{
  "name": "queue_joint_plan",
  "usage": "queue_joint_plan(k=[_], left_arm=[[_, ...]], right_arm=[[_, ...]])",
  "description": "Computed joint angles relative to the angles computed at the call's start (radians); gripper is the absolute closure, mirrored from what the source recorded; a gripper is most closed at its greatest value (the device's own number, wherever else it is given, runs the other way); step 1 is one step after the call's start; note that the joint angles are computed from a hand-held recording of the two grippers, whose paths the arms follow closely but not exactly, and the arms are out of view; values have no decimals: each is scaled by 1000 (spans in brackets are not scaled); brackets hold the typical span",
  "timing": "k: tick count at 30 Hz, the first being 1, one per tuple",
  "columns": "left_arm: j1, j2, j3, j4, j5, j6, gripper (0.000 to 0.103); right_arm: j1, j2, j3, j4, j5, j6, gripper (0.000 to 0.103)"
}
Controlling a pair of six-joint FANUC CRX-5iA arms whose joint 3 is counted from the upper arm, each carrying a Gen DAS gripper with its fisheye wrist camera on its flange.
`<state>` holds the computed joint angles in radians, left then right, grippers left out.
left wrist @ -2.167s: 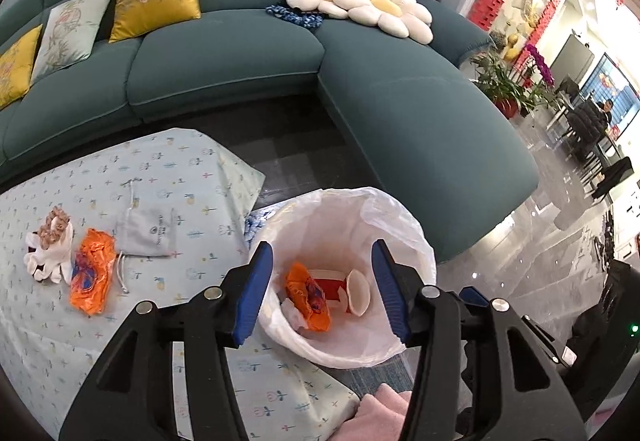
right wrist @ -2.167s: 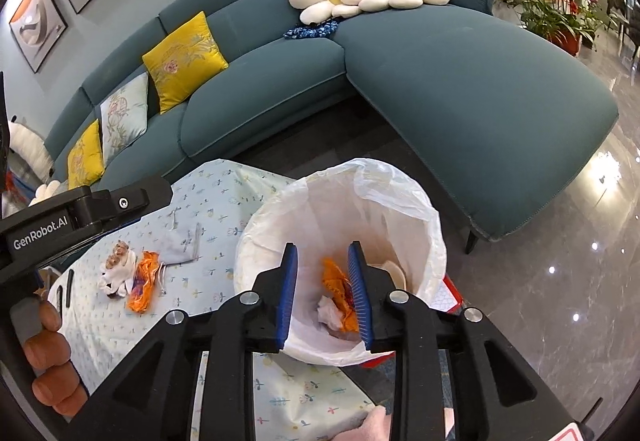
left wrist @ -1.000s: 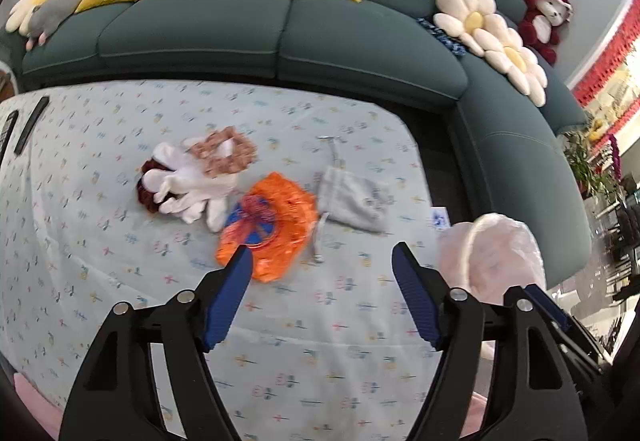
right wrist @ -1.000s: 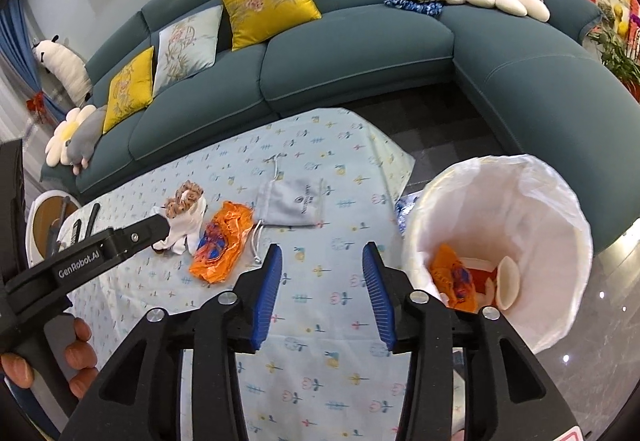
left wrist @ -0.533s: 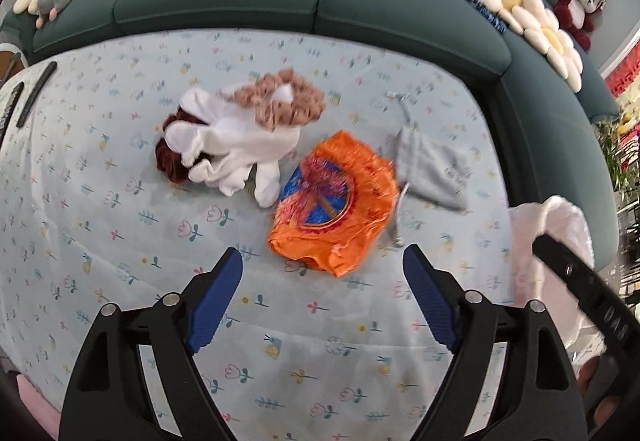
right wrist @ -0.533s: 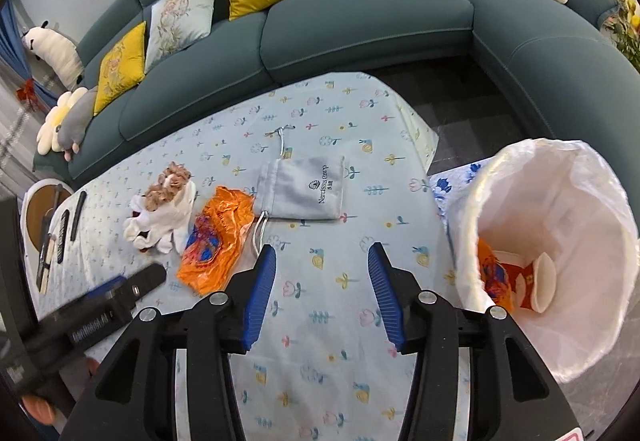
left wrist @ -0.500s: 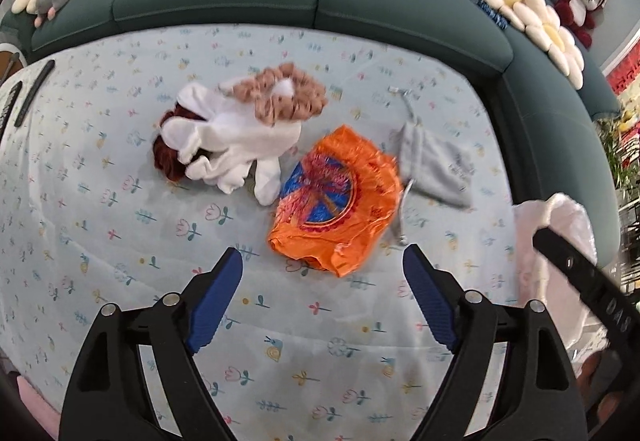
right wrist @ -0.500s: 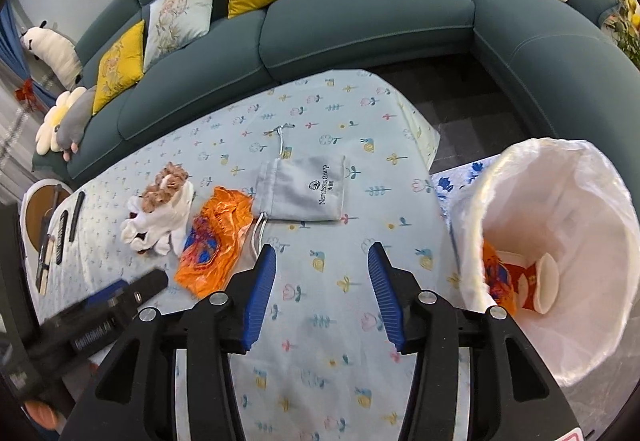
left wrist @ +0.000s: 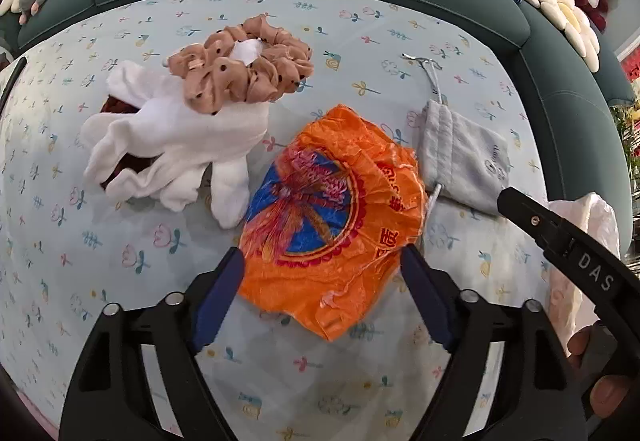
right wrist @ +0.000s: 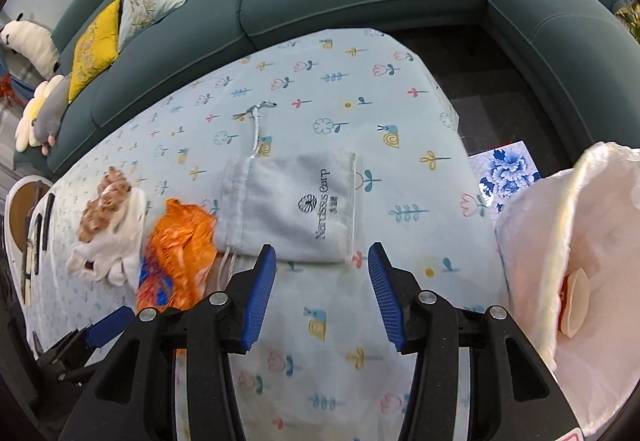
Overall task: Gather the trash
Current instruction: 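Grasp the orange printed bag with the left tool while the right grasps the grey pouch, then carry bag and pouch over the wastebasket and open both tools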
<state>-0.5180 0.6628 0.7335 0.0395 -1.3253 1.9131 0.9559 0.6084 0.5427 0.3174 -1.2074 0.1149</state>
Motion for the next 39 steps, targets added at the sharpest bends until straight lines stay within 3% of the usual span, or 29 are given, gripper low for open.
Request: queue_joint_plan(k=[2, 5, 7, 8, 10, 11, 15, 26, 39], left_arm=[[4, 16, 13, 16, -9, -10, 43], [5, 25, 20, 19, -12, -5, 48], [3, 23, 17, 20, -5, -21, 59], [3, 28, 24, 21, -6, -27, 69], [8, 28, 16, 53, 5, -44, 81], [7, 30, 18, 59, 5, -46, 93], [-3, 32, 31, 49, -5, -40, 98], [-23, -26, 37, 41, 11, -19, 99], [-133, 22, 310, 7, -49, -26, 99]], right_arm=[[-7, 17, 18, -9, -2, 11, 56], [-17, 45, 49, -32, -8, 34, 61], [-12, 55, 53, -15, -15, 30, 66], [-11, 57, 55, -11, -18, 29, 70], [-9, 60, 56, -8, -22, 34, 85], [-10, 55, 48, -13, -13, 34, 90], [-3, 51, 48, -22, -20, 50, 97], [44, -83, -97, 71, 39, -60, 97], [111, -311, -289, 289, -11, -203, 97]])
